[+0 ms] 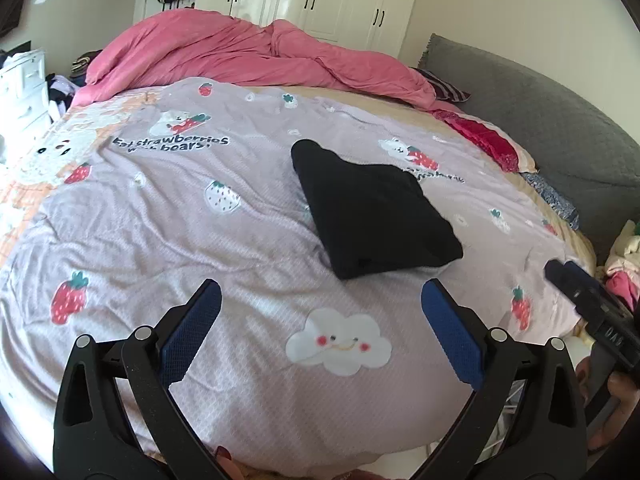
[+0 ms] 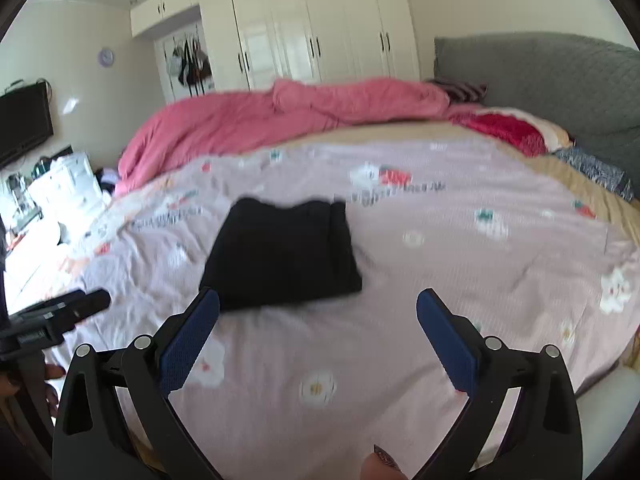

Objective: Fold small clothes

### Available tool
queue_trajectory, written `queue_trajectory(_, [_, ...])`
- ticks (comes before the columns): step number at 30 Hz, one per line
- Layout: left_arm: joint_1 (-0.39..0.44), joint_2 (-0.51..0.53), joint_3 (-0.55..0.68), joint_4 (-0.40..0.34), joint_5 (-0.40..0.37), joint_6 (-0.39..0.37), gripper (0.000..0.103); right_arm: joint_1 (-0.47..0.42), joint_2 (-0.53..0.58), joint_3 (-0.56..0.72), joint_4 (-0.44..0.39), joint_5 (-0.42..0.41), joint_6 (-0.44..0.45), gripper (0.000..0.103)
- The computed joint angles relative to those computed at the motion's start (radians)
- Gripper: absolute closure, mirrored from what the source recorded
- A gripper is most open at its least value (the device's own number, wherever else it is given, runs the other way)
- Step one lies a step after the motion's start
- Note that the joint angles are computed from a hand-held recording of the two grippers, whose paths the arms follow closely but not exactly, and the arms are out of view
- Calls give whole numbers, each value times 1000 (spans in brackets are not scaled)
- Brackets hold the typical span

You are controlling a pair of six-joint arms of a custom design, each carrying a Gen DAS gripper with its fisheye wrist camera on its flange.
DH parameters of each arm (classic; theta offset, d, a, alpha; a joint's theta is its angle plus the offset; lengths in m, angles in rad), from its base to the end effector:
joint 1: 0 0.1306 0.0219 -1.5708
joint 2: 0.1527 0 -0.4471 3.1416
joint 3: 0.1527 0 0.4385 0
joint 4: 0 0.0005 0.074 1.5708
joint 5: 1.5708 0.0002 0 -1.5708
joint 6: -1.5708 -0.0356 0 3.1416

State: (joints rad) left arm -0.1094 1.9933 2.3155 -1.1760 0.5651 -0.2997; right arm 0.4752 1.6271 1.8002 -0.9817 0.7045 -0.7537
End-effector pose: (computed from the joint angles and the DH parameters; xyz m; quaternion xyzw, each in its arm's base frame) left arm 0.7427 -0.1013 0.5660 0.2785 0.8607 -0.2279 0.3602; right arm 0.5588 0.2610 0.5702 0.2480 0.8450 -0.0604 0.4699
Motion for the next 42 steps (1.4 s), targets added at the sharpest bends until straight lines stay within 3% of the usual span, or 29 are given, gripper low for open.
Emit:
queue_trajectory(6, [12, -50, -118, 71, -22, -9, 9, 18, 17, -31, -51, -38, -58, 5])
queue_trajectory(12, [12, -62, -165, 73, -49, -10, 9, 21, 32, -43, -63, -59, -67, 5])
queue_trajectory(42, [4, -62, -169, 68, -109, -9, 9, 14, 40, -46, -54, -81, -73, 4])
